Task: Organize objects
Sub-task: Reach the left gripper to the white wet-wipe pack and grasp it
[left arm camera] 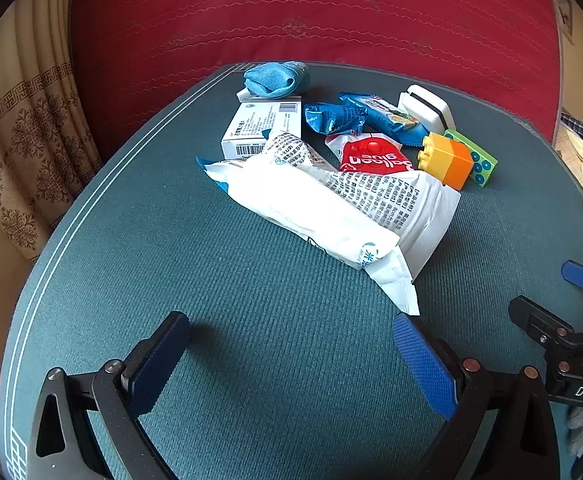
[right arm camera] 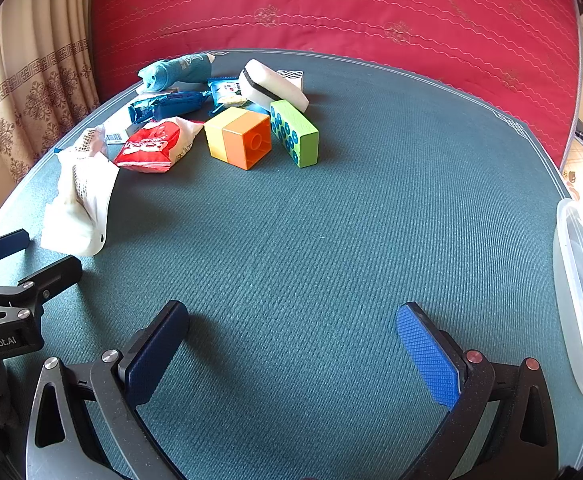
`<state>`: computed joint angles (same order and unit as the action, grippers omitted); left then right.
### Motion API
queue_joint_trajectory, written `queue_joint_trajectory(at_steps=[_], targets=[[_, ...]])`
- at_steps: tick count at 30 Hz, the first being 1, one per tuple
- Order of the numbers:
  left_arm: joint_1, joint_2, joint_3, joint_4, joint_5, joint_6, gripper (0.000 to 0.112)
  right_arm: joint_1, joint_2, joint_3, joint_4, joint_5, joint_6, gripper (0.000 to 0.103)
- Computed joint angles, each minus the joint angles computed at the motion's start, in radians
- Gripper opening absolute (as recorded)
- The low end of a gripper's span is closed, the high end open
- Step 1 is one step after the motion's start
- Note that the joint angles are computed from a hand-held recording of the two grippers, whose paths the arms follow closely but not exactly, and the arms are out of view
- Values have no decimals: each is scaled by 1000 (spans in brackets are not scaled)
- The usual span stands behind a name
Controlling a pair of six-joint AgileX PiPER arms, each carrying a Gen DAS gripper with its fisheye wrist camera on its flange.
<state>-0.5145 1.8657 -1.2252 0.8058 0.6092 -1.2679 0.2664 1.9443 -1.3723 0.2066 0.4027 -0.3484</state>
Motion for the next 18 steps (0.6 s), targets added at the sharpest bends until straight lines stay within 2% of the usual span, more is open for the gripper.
queue_joint_trajectory(at_steps=[8,13,18], targets=[[-8,-51,59,100,-30,-123,103,1,0,0,-2,0,3,103],[20,-108,89,42,-112,-111,103,1,0,0,-3,-1,4,103],[60,-91,6,-85,-118,-49,103,1,0,0,-3,-1,4,103]])
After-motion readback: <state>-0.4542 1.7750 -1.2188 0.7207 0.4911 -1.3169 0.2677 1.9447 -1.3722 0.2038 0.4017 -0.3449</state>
